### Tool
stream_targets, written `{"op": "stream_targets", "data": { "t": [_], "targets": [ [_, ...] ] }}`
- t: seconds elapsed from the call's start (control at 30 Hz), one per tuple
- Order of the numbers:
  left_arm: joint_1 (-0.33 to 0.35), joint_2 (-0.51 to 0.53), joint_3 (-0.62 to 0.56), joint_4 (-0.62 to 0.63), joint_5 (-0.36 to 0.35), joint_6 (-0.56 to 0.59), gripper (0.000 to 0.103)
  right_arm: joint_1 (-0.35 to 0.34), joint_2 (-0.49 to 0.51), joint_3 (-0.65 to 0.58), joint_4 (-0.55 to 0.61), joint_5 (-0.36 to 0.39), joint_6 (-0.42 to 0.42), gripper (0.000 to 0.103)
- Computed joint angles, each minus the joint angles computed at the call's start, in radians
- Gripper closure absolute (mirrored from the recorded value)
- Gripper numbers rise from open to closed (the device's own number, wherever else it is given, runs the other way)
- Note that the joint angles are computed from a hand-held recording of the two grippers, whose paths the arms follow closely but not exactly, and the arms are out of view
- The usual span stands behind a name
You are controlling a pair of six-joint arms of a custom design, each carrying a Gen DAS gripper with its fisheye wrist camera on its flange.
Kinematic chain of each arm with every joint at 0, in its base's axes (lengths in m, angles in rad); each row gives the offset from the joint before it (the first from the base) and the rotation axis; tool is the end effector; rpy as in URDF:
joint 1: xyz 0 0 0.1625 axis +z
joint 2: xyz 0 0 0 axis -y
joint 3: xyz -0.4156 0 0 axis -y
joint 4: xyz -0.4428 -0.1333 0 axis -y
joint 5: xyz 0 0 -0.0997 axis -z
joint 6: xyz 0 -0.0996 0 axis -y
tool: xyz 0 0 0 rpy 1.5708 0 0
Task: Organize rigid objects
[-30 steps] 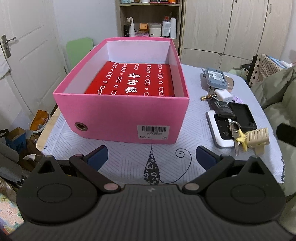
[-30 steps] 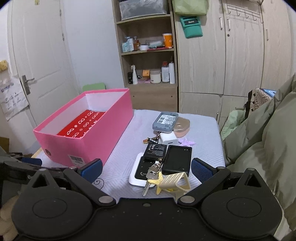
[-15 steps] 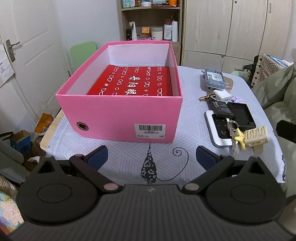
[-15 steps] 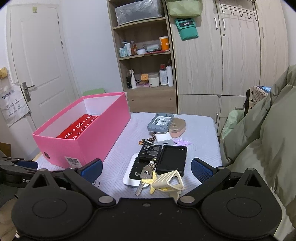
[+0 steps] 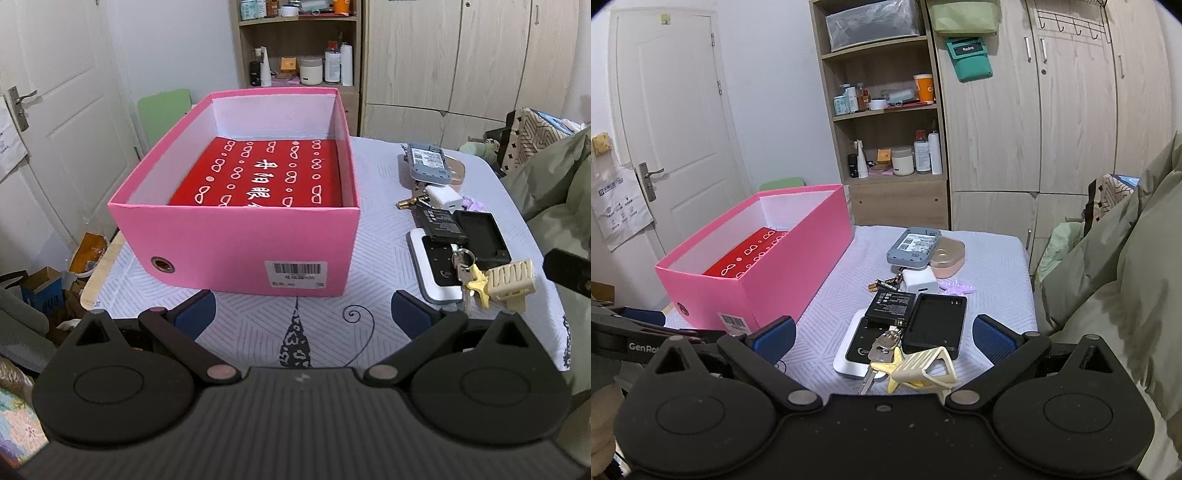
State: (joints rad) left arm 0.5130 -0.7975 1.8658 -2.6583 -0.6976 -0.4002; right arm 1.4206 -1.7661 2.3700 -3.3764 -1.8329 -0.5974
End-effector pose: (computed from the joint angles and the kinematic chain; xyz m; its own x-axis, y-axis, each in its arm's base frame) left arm -0.4238 -0.4793 0.0098 -0.6416 0.3176 -0.6982 0.6745 0.6672 -0.3162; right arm 0.0450 -0.4210 0.3770 -0.7900 0.1164 0.6019 -0.4722 0.5106 -0.7185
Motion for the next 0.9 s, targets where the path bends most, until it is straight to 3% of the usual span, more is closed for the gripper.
{"op": "stream_targets", "data": {
  "t": [0.2, 0.3, 0.4, 0.63, 0.73, 0.8, 0.9],
  "targets": [
    [0.01, -0.009, -0.011, 0.004, -0.028, 0.033, 0.001, -0.016, -0.017, -0.009, 0.045, 0.043, -0.007, 0.0],
    [0.025, -0.024, -0.027, 0.031, -0.063, 0.066, 0.002, -0.043, -0.027, 0.006, 0.018, 0.12, -0.053, 0.0],
    [0.037, -0.038, -0.048, 0.072, -0.084, 0.12, 0.002, -0.057, -0.023, 0.006, 0.016, 0.151, -0.109, 0.0],
    [0.055, -0.06, -0.087, 0.129, -0.1, 0.264, 0.003, -0.075, -0.042, -0.003, 0.096, 0.126, -0.158, 0.0],
    [0.079, -0.063, -0.105, 0.119, -0.136, 0.31, 0.003, -0.069, -0.008, -0.016, 0.087, 0.046, -0.175, 0.001],
    [0.1, -0.061, -0.13, 0.131, -0.172, 0.333, 0.003, -0.068, 0.012, -0.031, 0.104, 0.0, -0.154, 0.01],
    [0.118, -0.042, -0.179, 0.165, -0.159, 0.376, 0.003, -0.079, 0.044, -0.06, 0.143, -0.042, -0.122, 0.026]
  ]
}}
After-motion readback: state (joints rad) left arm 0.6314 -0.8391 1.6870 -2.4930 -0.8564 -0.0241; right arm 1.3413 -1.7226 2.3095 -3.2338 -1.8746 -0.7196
